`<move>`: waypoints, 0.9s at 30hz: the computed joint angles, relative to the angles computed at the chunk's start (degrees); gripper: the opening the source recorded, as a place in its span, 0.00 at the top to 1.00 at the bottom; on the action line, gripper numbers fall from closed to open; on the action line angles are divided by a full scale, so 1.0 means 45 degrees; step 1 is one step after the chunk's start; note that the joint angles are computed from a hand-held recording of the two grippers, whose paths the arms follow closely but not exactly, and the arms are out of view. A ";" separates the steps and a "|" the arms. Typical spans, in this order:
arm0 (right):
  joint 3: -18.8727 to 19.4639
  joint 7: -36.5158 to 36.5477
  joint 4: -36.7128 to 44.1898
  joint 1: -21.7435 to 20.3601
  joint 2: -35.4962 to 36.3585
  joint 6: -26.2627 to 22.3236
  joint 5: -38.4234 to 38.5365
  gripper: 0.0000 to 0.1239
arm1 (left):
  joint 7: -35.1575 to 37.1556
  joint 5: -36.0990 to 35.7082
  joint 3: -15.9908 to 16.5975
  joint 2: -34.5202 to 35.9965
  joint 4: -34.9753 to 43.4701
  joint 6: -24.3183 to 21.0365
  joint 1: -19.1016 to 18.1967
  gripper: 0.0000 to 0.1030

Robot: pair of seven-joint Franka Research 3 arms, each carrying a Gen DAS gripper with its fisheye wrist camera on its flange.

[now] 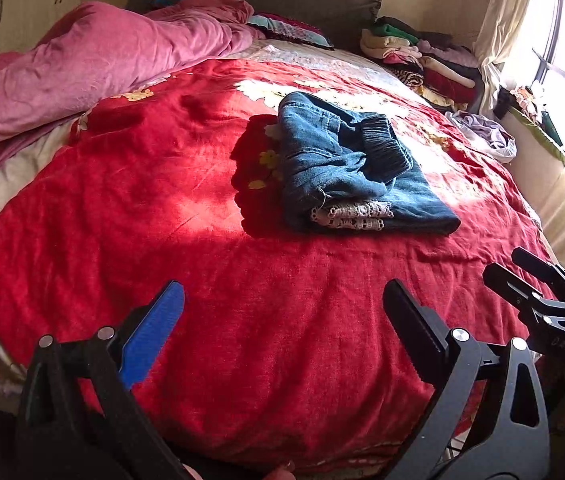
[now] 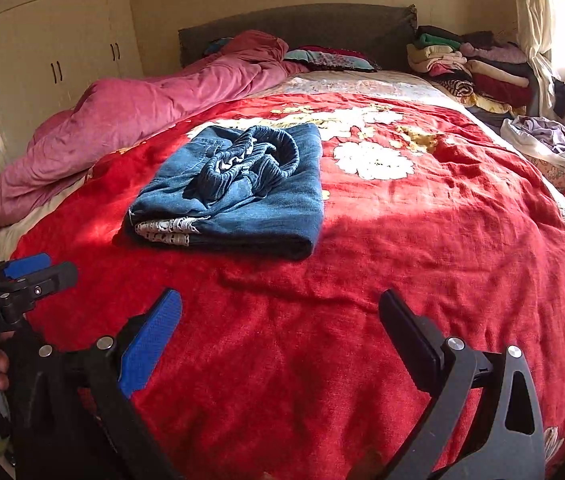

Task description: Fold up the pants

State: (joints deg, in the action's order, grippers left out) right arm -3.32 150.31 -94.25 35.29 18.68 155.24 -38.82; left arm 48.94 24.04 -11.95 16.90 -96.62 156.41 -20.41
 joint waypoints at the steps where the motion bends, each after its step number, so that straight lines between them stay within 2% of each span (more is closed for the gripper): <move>1: -0.0026 0.0050 -0.0018 0.0017 -0.0017 -0.0030 -0.0031 0.20 | 0.0000 0.0011 0.0004 -0.0012 -0.0009 0.0006 -0.0002 0.09; 27: 0.0113 0.0245 -0.0049 -0.0082 -0.0168 -0.0268 -0.0309 0.20 | -0.0037 0.0070 0.0012 -0.0120 -0.0084 -0.0065 0.0029 0.09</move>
State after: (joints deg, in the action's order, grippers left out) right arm -2.81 151.41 -94.47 34.92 17.93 154.04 -40.21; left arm 48.77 24.35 -11.90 16.37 -97.00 156.12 -20.28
